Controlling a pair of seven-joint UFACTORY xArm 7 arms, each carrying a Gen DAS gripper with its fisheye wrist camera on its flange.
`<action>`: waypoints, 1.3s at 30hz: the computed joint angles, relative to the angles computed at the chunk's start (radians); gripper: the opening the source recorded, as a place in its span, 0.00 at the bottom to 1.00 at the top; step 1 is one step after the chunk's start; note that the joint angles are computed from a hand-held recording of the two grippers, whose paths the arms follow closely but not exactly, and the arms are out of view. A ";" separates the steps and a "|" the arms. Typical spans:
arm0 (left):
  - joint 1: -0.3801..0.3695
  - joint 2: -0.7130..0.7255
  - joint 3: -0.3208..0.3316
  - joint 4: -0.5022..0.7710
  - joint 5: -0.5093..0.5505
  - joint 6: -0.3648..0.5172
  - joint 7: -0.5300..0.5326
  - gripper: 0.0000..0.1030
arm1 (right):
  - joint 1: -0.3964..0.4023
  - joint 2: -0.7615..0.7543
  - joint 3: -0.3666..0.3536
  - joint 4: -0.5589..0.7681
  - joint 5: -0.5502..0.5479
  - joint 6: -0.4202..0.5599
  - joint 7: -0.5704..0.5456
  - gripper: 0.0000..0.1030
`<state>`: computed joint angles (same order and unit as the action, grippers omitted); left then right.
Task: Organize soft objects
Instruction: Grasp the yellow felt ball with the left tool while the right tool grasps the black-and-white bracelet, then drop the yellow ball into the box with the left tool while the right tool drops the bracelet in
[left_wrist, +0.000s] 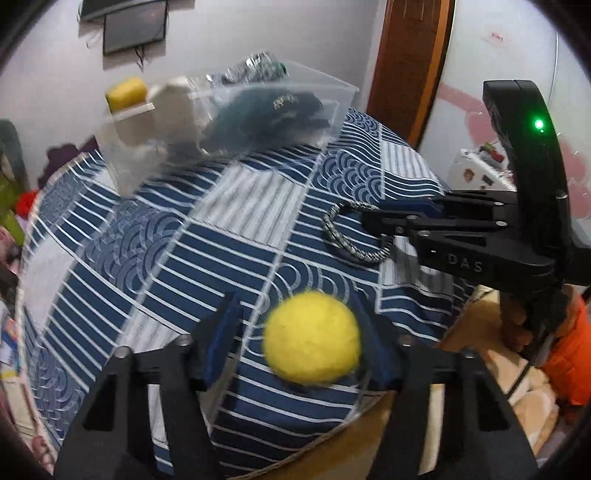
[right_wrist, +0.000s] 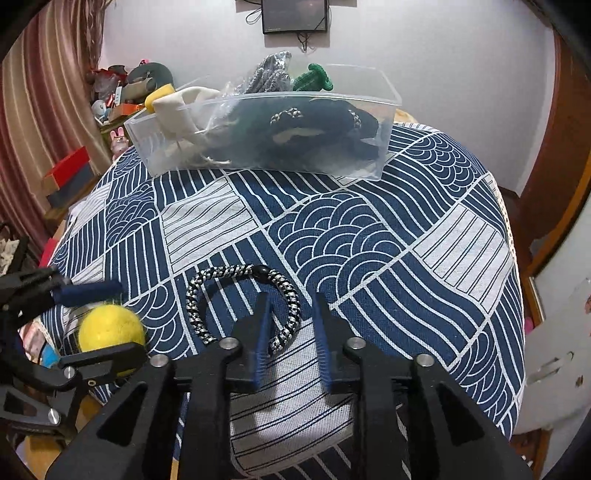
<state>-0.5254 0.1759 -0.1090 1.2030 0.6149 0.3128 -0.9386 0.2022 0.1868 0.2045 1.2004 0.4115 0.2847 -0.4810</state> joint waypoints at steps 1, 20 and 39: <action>0.012 -0.001 -0.010 -0.010 -0.033 -0.023 0.024 0.42 | -0.001 0.000 0.001 0.001 0.002 0.001 -0.001 0.22; 0.037 -0.022 0.048 0.098 0.292 0.045 -0.261 0.42 | -0.014 -0.025 0.056 0.042 0.231 -0.081 -0.208 0.08; 0.101 -0.007 0.049 0.152 0.436 0.033 -0.371 0.42 | -0.020 0.057 0.025 0.052 0.052 0.009 -0.130 0.20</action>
<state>-0.4246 0.1686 -0.0605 1.3551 1.0506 0.3453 -1.3097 0.1822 0.2443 0.2296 1.2524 0.4638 0.2942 -0.6113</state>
